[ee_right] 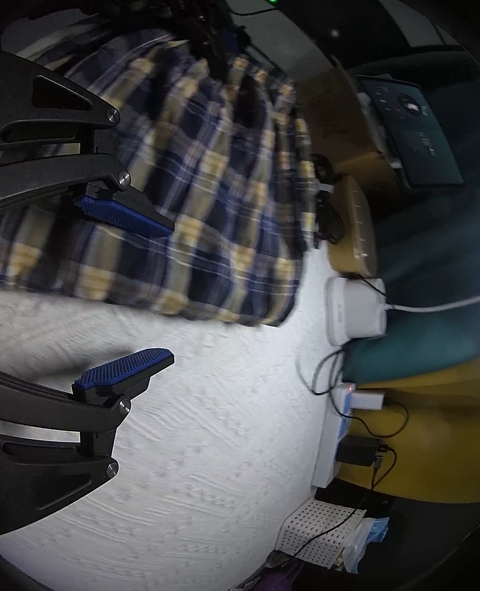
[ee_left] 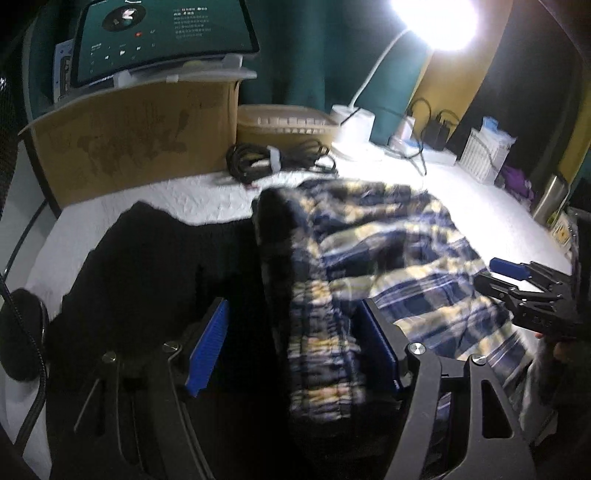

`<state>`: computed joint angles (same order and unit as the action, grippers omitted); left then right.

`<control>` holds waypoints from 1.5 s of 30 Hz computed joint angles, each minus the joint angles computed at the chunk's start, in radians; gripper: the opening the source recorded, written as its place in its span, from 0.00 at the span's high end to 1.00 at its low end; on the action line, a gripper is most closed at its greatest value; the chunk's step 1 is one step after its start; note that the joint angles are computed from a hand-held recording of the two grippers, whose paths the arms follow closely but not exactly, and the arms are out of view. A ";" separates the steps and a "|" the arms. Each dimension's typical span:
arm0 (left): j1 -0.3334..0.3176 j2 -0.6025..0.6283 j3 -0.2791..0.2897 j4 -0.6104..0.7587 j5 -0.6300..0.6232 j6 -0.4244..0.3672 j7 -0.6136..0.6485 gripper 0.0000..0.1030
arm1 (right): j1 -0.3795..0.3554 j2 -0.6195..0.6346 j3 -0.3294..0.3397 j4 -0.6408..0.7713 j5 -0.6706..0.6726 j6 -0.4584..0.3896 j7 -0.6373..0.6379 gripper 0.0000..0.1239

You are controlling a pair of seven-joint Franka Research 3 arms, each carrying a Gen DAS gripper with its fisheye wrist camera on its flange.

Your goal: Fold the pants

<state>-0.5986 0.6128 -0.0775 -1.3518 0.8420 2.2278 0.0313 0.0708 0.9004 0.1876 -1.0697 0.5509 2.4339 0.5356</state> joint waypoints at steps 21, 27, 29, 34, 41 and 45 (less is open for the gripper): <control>-0.054 -0.019 -0.029 -0.036 0.071 -0.033 -0.080 0.31 | -0.058 -0.209 -0.015 -0.331 0.067 0.102 -0.117 0.49; -0.097 -0.013 -0.016 -0.026 0.098 -0.073 -0.110 0.31 | -0.081 -0.256 -0.018 -0.402 0.103 0.134 -0.150 0.48; -0.104 -0.007 -0.018 -0.015 0.105 -0.074 -0.115 0.31 | -0.090 -0.272 -0.018 -0.427 0.119 0.146 -0.164 0.48; -0.145 0.026 -0.005 0.049 0.142 -0.112 -0.114 0.31 | -0.113 -0.308 -0.019 -0.476 0.163 0.164 -0.198 0.48; -0.182 0.096 0.008 0.172 0.143 -0.132 -0.057 0.31 | -0.152 -0.354 -0.020 -0.534 0.248 0.189 -0.253 0.48; -0.202 0.139 0.021 0.247 0.127 -0.137 -0.015 0.31 | -0.170 -0.373 -0.027 -0.558 0.294 0.195 -0.283 0.48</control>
